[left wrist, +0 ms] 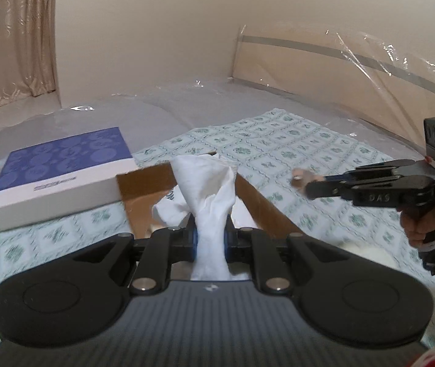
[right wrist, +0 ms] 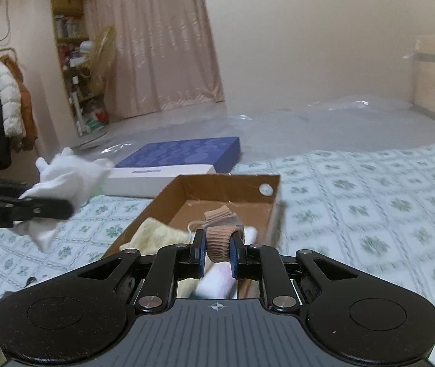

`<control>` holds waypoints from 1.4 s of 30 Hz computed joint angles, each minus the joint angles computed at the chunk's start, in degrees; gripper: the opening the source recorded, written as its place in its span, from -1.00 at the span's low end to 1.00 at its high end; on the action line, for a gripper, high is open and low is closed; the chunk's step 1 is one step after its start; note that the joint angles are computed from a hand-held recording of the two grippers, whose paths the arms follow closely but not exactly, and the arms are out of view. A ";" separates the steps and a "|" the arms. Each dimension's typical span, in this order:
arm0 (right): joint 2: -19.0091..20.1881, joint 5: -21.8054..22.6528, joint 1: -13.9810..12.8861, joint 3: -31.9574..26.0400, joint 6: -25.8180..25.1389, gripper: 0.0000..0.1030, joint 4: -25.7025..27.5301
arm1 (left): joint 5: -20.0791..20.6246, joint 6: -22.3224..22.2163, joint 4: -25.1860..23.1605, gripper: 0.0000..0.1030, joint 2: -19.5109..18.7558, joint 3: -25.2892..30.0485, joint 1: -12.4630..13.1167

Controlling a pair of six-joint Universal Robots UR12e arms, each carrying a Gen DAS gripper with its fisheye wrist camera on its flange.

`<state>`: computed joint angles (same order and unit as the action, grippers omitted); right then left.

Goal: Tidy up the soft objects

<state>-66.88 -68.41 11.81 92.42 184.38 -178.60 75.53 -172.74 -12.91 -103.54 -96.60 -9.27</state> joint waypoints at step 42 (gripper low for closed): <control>7.62 -2.19 -0.21 -11.34 -0.01 -0.10 7.83 | 2.74 0.35 -10.28 -0.09 -12.02 15.26 0.55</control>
<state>-59.26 -70.59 11.60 81.08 184.37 -170.77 78.27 -172.39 -23.19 -115.56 -81.34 -8.71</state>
